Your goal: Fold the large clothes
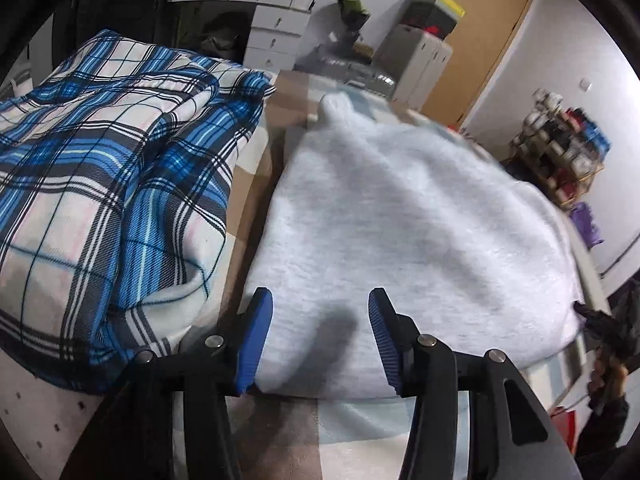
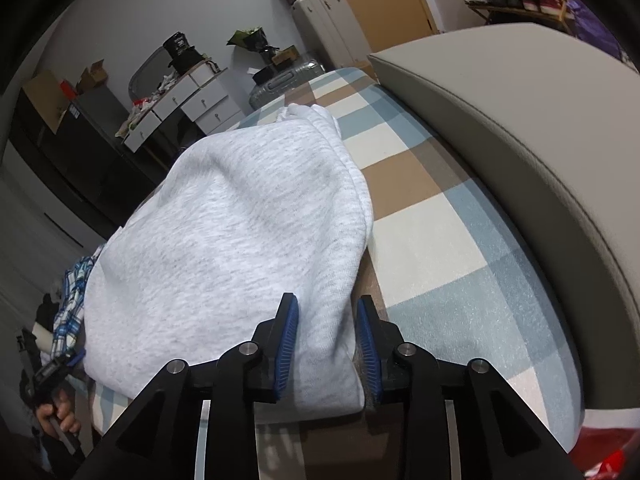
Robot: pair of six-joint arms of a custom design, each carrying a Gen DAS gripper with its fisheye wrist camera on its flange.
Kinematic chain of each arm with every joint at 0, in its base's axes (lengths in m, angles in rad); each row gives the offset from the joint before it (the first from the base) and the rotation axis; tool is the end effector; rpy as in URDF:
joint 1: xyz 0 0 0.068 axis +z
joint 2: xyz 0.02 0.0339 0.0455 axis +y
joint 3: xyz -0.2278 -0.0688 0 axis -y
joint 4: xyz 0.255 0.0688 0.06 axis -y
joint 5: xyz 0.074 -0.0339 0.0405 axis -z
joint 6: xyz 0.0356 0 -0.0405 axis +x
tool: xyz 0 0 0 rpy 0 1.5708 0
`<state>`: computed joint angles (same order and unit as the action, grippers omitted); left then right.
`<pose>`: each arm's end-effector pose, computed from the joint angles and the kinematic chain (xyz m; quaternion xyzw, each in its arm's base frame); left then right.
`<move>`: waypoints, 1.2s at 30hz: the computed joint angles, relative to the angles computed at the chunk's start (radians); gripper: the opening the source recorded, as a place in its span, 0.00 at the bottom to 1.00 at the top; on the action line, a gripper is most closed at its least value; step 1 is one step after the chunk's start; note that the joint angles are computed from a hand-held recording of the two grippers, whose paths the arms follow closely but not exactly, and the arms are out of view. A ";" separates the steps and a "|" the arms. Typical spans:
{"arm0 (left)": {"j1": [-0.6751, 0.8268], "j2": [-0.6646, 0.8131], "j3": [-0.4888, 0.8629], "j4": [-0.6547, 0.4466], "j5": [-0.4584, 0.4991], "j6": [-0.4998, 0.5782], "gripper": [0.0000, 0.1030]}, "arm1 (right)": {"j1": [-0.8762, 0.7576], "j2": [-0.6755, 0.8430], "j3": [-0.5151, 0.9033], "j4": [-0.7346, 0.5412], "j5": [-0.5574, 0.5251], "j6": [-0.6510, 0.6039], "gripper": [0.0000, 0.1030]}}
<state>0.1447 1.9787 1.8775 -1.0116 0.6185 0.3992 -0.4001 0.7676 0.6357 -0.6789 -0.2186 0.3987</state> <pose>0.4143 0.0395 0.2642 0.1863 0.9114 -0.2274 0.2879 0.1795 -0.0675 0.2188 0.3217 0.8662 0.1010 0.3688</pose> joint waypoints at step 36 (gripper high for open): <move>0.047 -0.230 -0.291 0.267 -0.043 -0.039 0.09 | 0.156 -0.159 -0.007 -0.058 0.252 0.013 0.37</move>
